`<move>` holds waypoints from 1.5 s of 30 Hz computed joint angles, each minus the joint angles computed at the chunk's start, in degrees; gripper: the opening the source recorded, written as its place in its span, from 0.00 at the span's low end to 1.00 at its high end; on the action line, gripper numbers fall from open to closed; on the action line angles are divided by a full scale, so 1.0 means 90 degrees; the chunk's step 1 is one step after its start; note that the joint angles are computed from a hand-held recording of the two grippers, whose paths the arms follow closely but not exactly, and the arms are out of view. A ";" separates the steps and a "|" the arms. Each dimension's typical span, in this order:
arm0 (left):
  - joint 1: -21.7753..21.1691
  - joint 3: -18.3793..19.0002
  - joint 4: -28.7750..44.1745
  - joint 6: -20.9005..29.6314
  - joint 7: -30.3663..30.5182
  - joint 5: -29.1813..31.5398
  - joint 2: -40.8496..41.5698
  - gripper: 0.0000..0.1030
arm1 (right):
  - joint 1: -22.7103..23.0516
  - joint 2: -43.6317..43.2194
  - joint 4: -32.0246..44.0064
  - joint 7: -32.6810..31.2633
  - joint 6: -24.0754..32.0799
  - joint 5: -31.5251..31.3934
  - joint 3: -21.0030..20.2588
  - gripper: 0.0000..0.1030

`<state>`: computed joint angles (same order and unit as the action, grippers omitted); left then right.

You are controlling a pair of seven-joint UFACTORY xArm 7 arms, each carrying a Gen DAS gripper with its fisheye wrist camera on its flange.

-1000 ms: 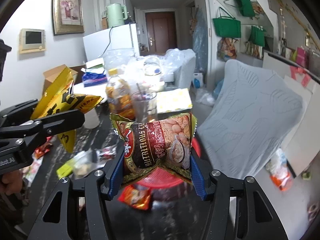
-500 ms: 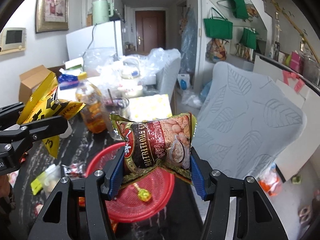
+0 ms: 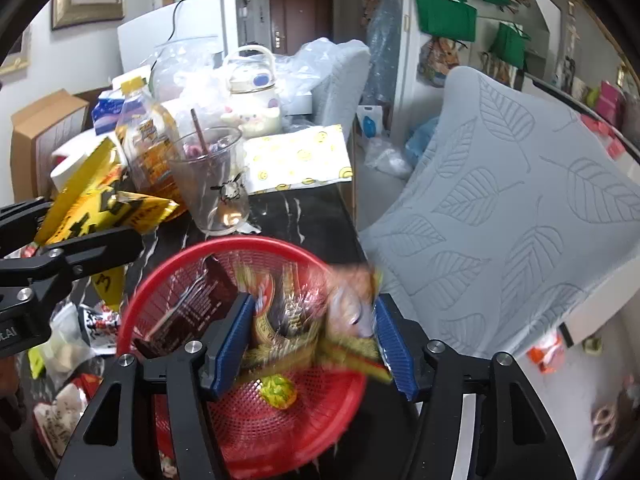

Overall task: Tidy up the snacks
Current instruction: 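Open the right gripper to drop the nut packet while the left drops the HUA bag into the basket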

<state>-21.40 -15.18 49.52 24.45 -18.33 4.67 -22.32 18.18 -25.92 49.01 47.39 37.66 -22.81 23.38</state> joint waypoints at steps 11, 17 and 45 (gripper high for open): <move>-0.0336 0.0108 -0.0008 0.0046 0.0376 -0.0419 0.0128 0.42 | -0.0025 -0.0277 -0.0068 0.0163 0.0247 -0.0129 0.0086 0.76; -0.0402 0.0001 -0.0004 0.0156 0.0415 -0.0377 0.0192 0.42 | 0.0053 -0.0649 -0.0289 0.0185 0.0479 0.0163 0.0060 0.76; -0.0319 -0.0050 -0.0027 0.0818 0.0136 -0.0253 -0.0361 0.70 | -0.0034 -0.1114 -0.0173 0.0282 0.0847 0.0367 0.0400 0.76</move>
<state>-24.27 -15.64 49.28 31.81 -17.10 2.39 -25.57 17.88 -35.95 47.45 49.93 45.29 -19.51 26.98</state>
